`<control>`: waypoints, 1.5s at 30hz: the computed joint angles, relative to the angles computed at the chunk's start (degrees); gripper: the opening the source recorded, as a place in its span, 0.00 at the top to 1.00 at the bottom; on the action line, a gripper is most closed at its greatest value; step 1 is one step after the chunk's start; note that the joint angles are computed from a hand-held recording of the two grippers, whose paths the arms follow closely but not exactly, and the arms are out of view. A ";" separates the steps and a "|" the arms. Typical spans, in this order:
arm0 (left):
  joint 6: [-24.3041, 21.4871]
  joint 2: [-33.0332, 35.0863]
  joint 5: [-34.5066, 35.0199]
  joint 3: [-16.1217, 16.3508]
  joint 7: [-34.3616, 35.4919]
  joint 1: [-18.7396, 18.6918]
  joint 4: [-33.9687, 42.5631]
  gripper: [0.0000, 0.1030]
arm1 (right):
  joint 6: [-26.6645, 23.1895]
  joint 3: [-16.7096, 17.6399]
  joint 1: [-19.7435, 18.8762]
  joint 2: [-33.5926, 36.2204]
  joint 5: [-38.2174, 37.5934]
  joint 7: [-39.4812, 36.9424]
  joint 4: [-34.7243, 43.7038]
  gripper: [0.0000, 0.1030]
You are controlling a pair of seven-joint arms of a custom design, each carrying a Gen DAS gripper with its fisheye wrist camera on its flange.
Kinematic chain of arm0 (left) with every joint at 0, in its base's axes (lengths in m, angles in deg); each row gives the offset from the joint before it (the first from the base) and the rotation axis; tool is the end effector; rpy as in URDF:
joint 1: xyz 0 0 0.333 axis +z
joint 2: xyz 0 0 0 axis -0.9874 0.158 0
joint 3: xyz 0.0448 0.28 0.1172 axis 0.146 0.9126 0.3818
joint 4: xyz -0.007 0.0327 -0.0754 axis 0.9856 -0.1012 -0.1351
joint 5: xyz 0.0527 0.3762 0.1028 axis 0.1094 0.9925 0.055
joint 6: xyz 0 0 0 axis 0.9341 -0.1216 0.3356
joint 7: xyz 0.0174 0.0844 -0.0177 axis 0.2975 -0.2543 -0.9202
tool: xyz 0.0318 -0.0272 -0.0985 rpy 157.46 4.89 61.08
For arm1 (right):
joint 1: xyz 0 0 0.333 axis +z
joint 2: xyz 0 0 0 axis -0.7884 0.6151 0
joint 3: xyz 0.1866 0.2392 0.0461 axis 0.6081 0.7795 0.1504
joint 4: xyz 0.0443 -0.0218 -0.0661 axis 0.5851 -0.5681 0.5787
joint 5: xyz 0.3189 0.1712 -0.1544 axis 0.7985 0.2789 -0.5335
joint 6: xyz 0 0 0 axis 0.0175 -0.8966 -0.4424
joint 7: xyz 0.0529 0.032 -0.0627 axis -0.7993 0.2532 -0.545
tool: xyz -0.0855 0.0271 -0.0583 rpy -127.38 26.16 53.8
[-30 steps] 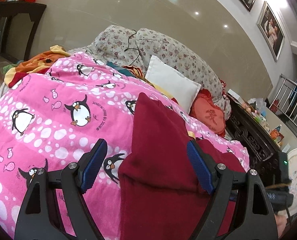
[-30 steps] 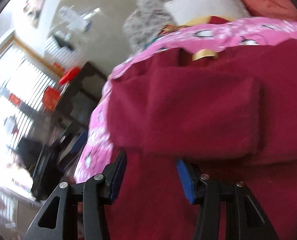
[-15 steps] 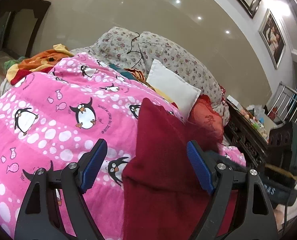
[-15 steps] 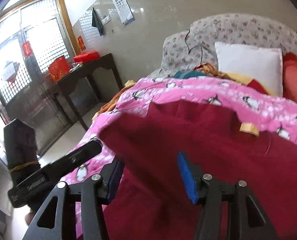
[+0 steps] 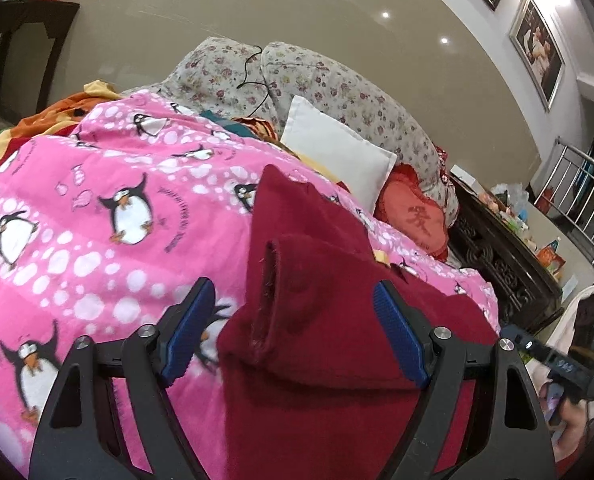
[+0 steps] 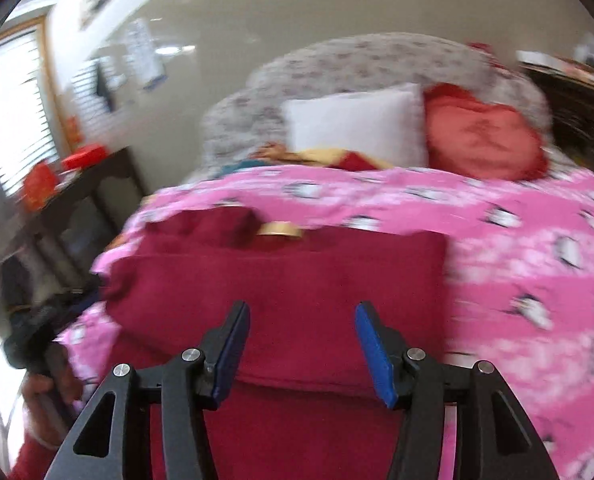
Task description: Fold small clothes
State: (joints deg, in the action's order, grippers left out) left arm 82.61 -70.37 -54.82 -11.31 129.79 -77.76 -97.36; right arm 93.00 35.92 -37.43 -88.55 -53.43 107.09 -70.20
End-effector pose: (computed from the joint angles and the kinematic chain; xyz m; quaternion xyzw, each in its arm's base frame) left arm 0.5758 0.0407 0.5131 -0.6441 0.5450 -0.5180 0.1404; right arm 0.5517 0.1216 0.5642 -0.6618 0.5998 -0.2061 0.3997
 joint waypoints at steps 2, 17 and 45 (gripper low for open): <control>-2.39 1.56 4.37 -0.01 -4.65 0.21 1.90 0.49 | 0.17 1.09 -3.53 0.70 -8.20 8.19 -0.25 0.49; 1.84 7.32 32.12 -2.90 -24.35 1.71 12.39 0.93 | 2.53 1.19 -3.96 1.29 -13.93 8.20 0.49 0.60; 4.90 4.22 38.88 -2.78 -35.19 1.40 0.80 0.44 | -4.08 -0.90 -1.91 -5.44 -14.92 3.02 -6.08 0.60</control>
